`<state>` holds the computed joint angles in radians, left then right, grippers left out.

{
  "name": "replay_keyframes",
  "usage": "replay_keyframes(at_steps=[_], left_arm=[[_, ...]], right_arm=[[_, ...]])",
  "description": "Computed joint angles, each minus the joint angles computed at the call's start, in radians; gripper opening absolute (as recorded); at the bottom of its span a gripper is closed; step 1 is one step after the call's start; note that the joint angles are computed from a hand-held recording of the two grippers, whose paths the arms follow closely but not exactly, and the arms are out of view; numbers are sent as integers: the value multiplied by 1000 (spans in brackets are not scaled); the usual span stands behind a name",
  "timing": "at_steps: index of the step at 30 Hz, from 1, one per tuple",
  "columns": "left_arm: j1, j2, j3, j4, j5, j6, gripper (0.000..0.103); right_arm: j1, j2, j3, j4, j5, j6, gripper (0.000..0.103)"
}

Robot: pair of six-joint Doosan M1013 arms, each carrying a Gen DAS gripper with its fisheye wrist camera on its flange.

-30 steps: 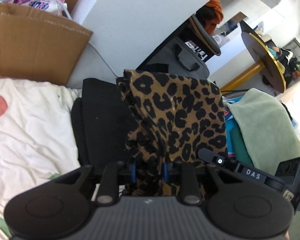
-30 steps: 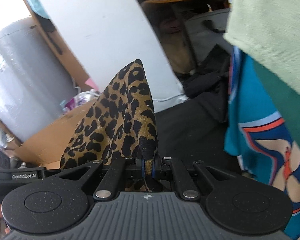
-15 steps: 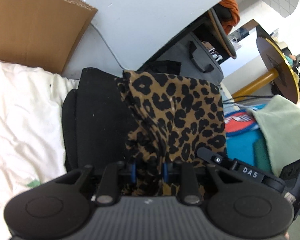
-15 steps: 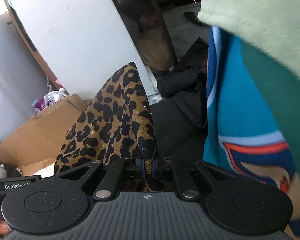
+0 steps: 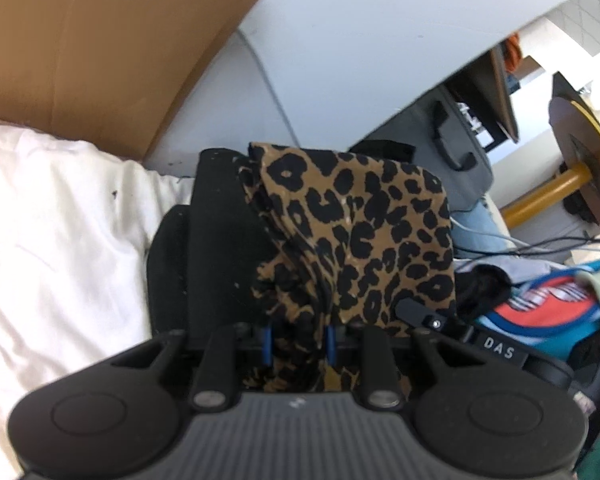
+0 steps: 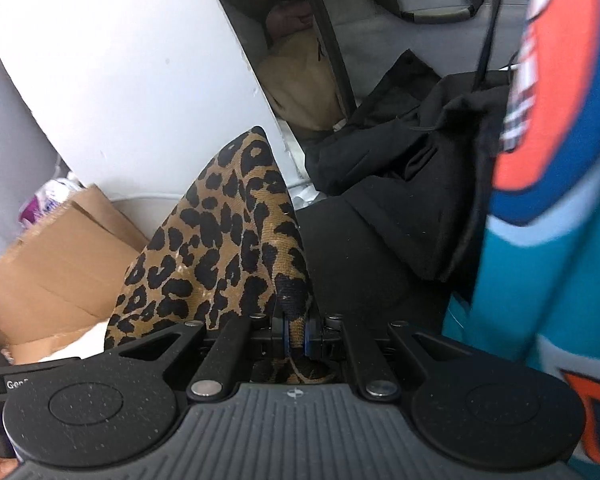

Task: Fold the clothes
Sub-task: 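Carry the lifted leopard bundle with both tools toward the black clothes pile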

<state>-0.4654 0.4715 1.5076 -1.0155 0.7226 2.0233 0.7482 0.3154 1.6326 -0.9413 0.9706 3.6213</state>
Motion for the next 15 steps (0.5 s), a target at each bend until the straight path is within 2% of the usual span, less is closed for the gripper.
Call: replay_keyframes(at_steps=[8,15], left_arm=[[9,41,-42,-5,-1,1,25],[14,70,-84,-28,14,15,25]], right_arm=[[-31,26,-27,32,-5,-120,5],[-54,38,-46,27,1,-157,5]])
